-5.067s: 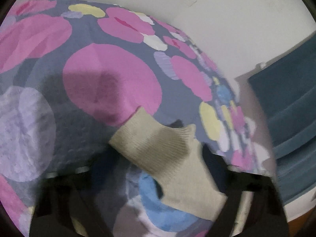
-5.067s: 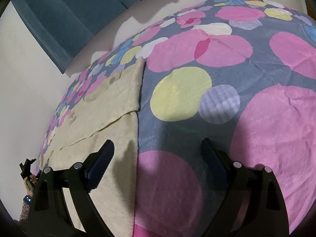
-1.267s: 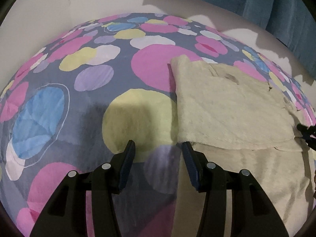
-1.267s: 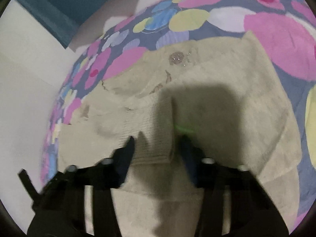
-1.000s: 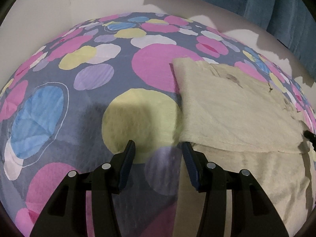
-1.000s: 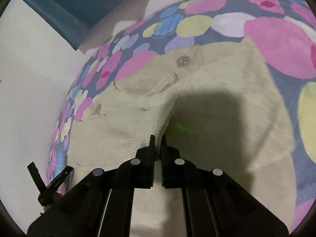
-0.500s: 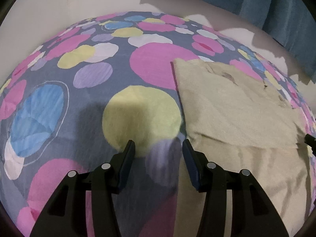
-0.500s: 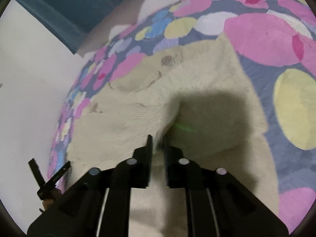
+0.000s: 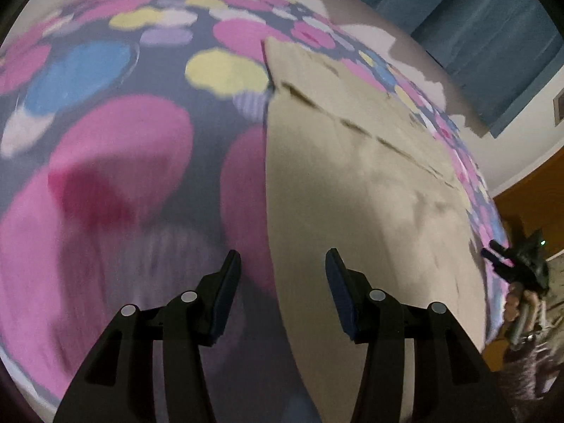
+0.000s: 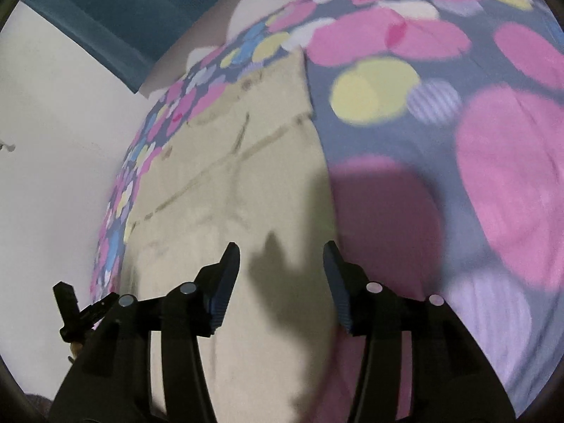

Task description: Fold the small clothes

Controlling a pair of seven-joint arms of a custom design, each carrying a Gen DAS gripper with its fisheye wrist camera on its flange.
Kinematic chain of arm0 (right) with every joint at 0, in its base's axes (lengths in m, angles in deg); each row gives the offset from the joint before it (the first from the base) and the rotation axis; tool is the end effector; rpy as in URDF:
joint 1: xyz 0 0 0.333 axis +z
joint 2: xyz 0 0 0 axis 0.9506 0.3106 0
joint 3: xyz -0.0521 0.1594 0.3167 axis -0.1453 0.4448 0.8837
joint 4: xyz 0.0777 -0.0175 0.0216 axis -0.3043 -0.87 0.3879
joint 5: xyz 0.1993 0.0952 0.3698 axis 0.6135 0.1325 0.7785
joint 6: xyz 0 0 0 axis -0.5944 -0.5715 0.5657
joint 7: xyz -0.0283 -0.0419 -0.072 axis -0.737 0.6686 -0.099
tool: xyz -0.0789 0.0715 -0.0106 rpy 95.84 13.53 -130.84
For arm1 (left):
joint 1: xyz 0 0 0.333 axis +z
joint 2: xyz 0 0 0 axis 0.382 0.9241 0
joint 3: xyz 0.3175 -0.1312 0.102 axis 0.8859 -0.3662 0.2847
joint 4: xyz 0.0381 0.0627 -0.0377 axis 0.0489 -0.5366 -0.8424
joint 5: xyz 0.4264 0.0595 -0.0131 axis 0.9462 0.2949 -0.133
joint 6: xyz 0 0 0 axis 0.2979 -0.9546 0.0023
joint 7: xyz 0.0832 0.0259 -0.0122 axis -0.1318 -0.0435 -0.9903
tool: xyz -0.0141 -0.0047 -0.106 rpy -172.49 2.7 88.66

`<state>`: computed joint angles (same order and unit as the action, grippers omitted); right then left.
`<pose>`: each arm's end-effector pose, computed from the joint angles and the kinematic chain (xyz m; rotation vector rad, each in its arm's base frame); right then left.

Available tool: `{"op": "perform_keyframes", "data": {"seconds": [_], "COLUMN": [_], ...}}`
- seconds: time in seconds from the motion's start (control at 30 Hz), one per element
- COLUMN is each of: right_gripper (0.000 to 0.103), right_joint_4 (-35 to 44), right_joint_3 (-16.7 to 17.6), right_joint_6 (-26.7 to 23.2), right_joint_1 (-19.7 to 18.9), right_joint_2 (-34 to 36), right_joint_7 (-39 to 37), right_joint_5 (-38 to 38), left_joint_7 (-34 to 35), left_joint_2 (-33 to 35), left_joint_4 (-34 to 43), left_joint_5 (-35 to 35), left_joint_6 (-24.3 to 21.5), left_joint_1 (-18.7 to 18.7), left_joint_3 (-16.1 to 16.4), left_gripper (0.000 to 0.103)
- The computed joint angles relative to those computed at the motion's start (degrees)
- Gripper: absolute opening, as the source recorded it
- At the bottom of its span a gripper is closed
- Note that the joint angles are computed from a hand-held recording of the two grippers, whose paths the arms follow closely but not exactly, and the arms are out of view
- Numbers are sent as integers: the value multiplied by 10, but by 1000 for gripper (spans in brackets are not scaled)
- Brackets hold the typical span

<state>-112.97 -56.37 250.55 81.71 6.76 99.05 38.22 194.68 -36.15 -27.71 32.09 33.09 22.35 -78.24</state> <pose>0.4135 0.0474 0.4096 -0.7258 2.2332 -0.1788 0.7911 -0.1931 0.4277 1.3384 -2.5080 0.8716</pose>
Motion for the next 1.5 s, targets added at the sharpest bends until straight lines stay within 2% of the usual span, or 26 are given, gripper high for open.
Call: {"op": "perform_keyframes", "data": {"seconds": [0.1, 0.27, 0.3, 0.4, 0.47, 0.5, 0.63, 0.77, 0.87, 1.1, 1.27, 1.33, 1.37, 1.4, 1.43, 1.5], "right_gripper": [49, 50, 50, 50, 50, 50, 51, 51, 51, 51, 47, 30, 26, 16, 8, 5], "right_joint_4": [-34, -67, -70, -81, -85, -86, -90, -95, -94, -90, -85, -80, -78, -81, -82, -88], "right_joint_3": [-18, -25, -31, -88, -115, -125, -119, -173, -185, -182, -174, -176, -166, -156, -144, -117], "right_joint_6": [27, 46, 51, 83, 100, 103, 117, 159, 181, 197, 187, 178, 168, 157, 149, 151], "right_joint_1": [45, 88, 98, 163, 195, 206, 209, 256, 268, 257, 236, 232, 223, 214, 207, 188], "right_joint_2": [-22, -47, -47, -47, -46, -46, -44, -31, -18, -6, -6, -4, -5, -12, -16, -24], "right_joint_7": [21, 50, 55, 73, 87, 95, 125, 173, 203, 256, 285, 297, 296, 293, 288, 274], "right_joint_5": [12, 11, 8, -17, -42, -54, -79, -133, -168, -241, -294, -311, -310, -307, -298, -269], "left_joint_7": [17, 34, 44, 59, 63, 68, 80, 79, 83, 98, 104, 100, 98, 99, 102, 114], "left_joint_2": [-31, -52, -62, -78, -79, -83, -94, -95, -100, -114, -118, -114, -112, -111, -112, -120], "left_joint_4": [-47, -78, -94, -116, -117, -123, -137, -139, -147, -164, -171, -164, -162, -161, -162, -167], "left_joint_5": [-16, -46, -53, -62, -74, -78, -91, -107, -115, -128, -131, -124, -121, -119, -117, -130], "left_joint_6": [-1, -42, -34, -29, -50, -50, -61, -86, -97, -132, -146, -152, -154, -153, -146, -130], "left_joint_1": [13, 23, 24, 21, 24, 24, 25, 30, 31, 37, 37, 32, 31, 30, 28, 31], "left_joint_3": [-5, -6, -6, -3, -3, -2, 3, 6, 9, 16, 21, 23, 23, 23, 24, 21], "left_gripper": [50, 50, 50, 50, 50, 50, 50, 50, 50, 49, 39, 17, 13, 6, 5, 5]}}
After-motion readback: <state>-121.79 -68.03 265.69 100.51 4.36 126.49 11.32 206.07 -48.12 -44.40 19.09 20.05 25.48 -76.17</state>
